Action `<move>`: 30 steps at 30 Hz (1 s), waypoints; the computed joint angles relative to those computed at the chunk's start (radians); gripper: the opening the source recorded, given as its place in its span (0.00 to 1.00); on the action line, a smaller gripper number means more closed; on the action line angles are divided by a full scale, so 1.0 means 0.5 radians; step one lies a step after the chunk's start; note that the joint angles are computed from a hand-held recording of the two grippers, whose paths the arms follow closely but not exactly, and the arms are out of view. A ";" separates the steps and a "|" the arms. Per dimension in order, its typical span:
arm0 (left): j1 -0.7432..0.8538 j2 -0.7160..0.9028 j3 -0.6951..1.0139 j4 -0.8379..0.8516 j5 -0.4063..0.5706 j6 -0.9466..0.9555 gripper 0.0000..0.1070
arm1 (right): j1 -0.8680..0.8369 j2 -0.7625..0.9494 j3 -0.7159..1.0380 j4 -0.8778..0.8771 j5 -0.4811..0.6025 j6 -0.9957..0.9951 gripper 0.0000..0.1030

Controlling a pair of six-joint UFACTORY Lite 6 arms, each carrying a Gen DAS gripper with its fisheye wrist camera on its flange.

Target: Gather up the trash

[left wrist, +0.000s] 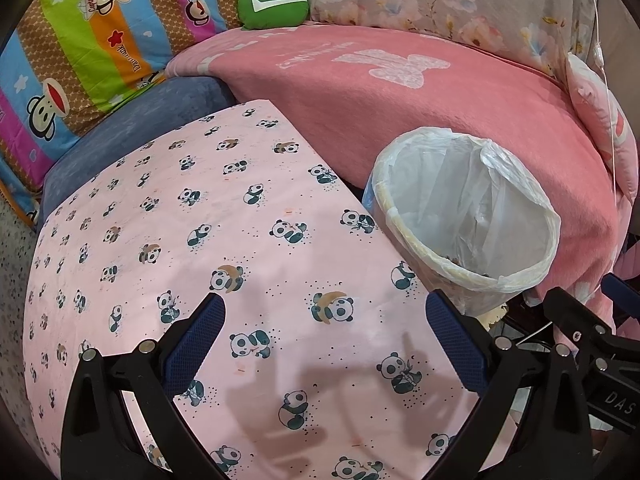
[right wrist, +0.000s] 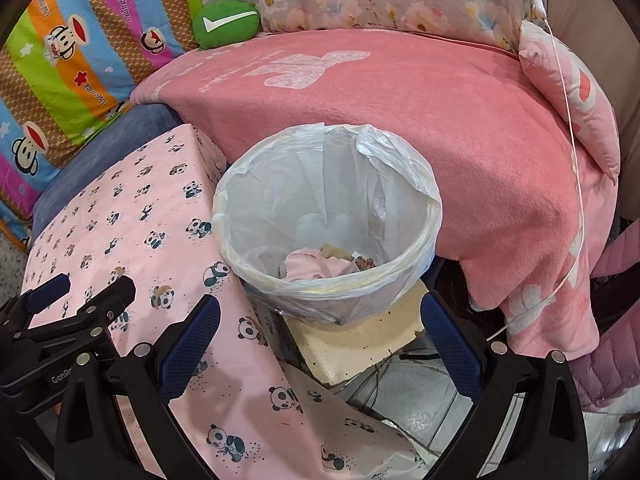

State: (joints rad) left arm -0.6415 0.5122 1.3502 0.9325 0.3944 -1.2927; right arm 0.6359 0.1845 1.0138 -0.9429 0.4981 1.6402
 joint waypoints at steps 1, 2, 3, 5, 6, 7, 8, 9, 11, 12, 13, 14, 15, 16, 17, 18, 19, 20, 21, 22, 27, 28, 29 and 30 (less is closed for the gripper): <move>-0.001 0.003 0.002 -0.002 0.000 0.001 0.90 | -0.007 0.003 0.005 0.007 -0.002 -0.012 0.95; -0.001 0.005 0.004 -0.004 0.000 0.002 0.90 | -0.011 0.006 0.008 0.011 -0.003 -0.019 0.95; -0.001 0.008 0.008 -0.011 -0.001 0.009 0.90 | -0.011 -0.005 -0.011 0.001 -0.005 -0.006 0.95; -0.003 0.010 0.011 -0.014 0.001 0.014 0.90 | -0.016 0.008 0.017 0.027 0.003 -0.037 0.95; -0.002 0.010 0.010 -0.020 -0.002 0.022 0.90 | -0.016 0.007 0.015 0.027 0.003 -0.037 0.95; -0.003 0.009 0.009 -0.020 -0.002 0.023 0.90 | -0.017 0.007 0.015 0.028 0.002 -0.041 0.95; -0.005 0.011 0.011 -0.021 -0.003 0.025 0.90 | -0.018 0.007 0.016 0.028 0.001 -0.043 0.95; -0.005 0.012 0.012 -0.024 -0.005 0.029 0.90 | -0.018 0.006 0.014 0.028 0.001 -0.042 0.95; -0.005 0.008 0.009 -0.025 -0.009 0.030 0.90 | -0.019 0.007 0.016 0.029 0.000 -0.043 0.95; -0.006 0.010 0.011 -0.021 -0.008 0.027 0.90 | -0.021 -0.002 0.002 0.022 -0.003 -0.038 0.95; -0.008 0.007 0.008 -0.013 -0.009 0.020 0.90 | -0.018 0.005 0.014 0.027 0.000 -0.041 0.95; -0.008 0.008 0.010 -0.012 -0.009 0.022 0.90 | -0.018 -0.003 0.003 0.021 -0.001 -0.036 0.95; -0.008 0.009 0.014 -0.021 -0.010 0.031 0.90 | -0.017 0.006 0.015 0.026 0.002 -0.040 0.95; -0.008 0.011 0.018 -0.033 -0.008 0.044 0.90 | -0.017 0.006 0.015 0.026 0.002 -0.040 0.95; -0.010 0.011 0.022 -0.040 -0.004 0.051 0.90 | -0.017 0.007 0.017 0.027 0.002 -0.040 0.95; -0.011 0.010 0.021 -0.031 -0.005 0.042 0.90 | -0.014 0.007 0.018 0.028 0.006 -0.038 0.95; -0.012 0.010 0.023 -0.029 -0.003 0.042 0.90 | -0.014 0.006 0.017 0.030 0.007 -0.039 0.95; -0.014 0.010 0.025 -0.029 -0.001 0.043 0.90 | -0.014 0.007 0.019 0.029 0.008 -0.038 0.95; -0.014 0.012 0.029 -0.030 0.001 0.045 0.90 | -0.015 0.007 0.019 0.027 0.007 -0.038 0.95; -0.014 0.015 0.034 -0.032 0.004 0.047 0.90 | -0.018 0.005 0.016 0.027 0.004 -0.040 0.95; -0.016 0.022 0.049 -0.035 0.015 0.057 0.90 | -0.023 -0.012 0.008 0.039 0.011 -0.055 0.95; -0.018 0.025 0.057 -0.039 0.019 0.063 0.90 | -0.025 -0.015 0.005 0.036 0.011 -0.053 0.95; -0.019 0.027 0.061 -0.039 0.020 0.066 0.90 | -0.028 -0.020 -0.002 0.033 0.008 -0.051 0.95; -0.019 0.028 0.066 -0.044 0.023 0.073 0.90 | -0.026 -0.012 0.010 0.041 0.013 -0.057 0.95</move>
State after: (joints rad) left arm -0.6511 0.5261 1.3831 0.9106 0.4061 -1.2562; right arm 0.6231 0.1783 1.0188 -0.9223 0.5045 1.6116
